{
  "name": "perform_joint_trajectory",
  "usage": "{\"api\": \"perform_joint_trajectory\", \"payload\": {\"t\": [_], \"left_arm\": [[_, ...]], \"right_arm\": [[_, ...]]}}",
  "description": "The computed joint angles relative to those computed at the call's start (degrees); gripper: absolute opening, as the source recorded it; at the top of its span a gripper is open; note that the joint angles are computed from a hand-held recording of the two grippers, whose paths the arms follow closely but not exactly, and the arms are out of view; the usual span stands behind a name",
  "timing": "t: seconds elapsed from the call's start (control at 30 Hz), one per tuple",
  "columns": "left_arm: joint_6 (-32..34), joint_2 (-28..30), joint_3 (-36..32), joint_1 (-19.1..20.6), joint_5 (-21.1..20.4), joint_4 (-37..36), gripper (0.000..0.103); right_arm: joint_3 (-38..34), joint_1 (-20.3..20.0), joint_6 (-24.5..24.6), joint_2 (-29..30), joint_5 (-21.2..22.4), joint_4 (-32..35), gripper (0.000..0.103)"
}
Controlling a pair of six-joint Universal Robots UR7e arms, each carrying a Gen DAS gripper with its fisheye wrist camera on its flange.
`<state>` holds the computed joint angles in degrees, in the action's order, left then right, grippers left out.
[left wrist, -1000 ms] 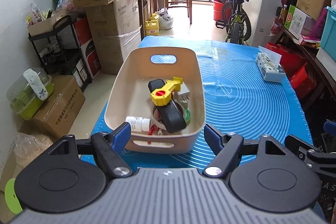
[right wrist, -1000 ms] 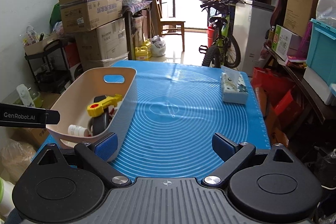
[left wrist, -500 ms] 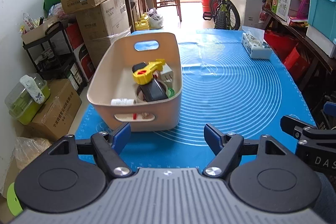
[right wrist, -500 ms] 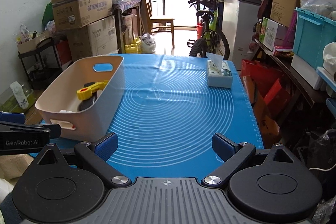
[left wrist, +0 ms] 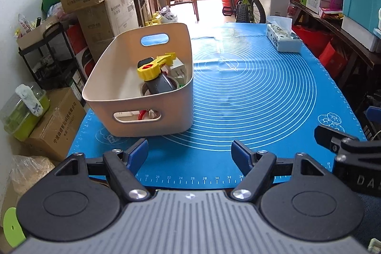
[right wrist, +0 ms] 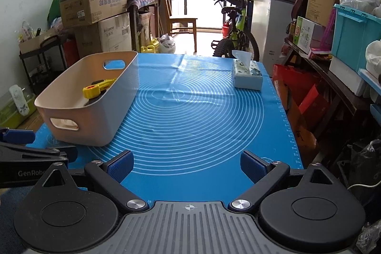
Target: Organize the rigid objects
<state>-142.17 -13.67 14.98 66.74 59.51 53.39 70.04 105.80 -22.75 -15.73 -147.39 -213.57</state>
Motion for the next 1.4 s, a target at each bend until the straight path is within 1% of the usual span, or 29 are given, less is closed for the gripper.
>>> {"api": "perform_joint_trajectory", "payload": {"t": [0.1,0.13,0.23,0.37,0.47,0.5,0.63,0.83,1.0,1.17,1.4], "left_arm": [[-0.59,-0.47,0.91,0.37,0.65,-0.71,0.077],[-0.93,0.12,-0.25,0.48,0.78,0.01,0.077],[-1.51,0.37,-0.93,0.75,1.67,0.69,0.077],[-1.01,-1.55,3.39,0.85,2.02,-2.12,0.077],[-0.05,-4.08,8.49,0.85,2.8,-5.55,0.077],[0.03,-4.36,9.12,0.88,2.86,-6.0,0.077],[-0.65,-3.5,7.35,1.05,2.94,-4.79,0.077],[-1.03,-2.82,6.03,1.2,3.1,-3.78,0.077],[-1.46,-1.16,2.64,1.31,3.24,-1.35,0.077],[-1.65,-0.34,1.13,1.32,2.91,-0.38,0.077],[-1.48,-0.66,2.0,1.27,2.85,-0.9,0.077]], "right_arm": [[-0.23,0.04,-1.26,0.35,0.44,-1.7,0.096],[-0.29,0.02,-1.4,0.43,0.46,-1.88,0.096],[-0.71,0.04,-1.9,0.87,0.33,-2.06,0.096],[-0.52,-0.05,-1.1,0.84,0.49,-1.19,0.096],[-0.62,-0.05,-0.98,0.93,0.18,-1.54,0.096],[-0.59,-0.12,-0.75,0.82,0.1,-1.36,0.096],[-0.29,-0.38,0.81,0.51,-0.24,-0.26,0.096],[-0.84,-0.35,0.38,0.94,-0.38,-0.76,0.096],[-0.74,-0.36,1.09,0.86,-0.38,-0.89,0.096],[-0.77,-0.38,0.85,0.86,-0.33,-0.99,0.096],[-0.55,-0.32,1.52,0.66,-0.29,-0.87,0.096]]}}
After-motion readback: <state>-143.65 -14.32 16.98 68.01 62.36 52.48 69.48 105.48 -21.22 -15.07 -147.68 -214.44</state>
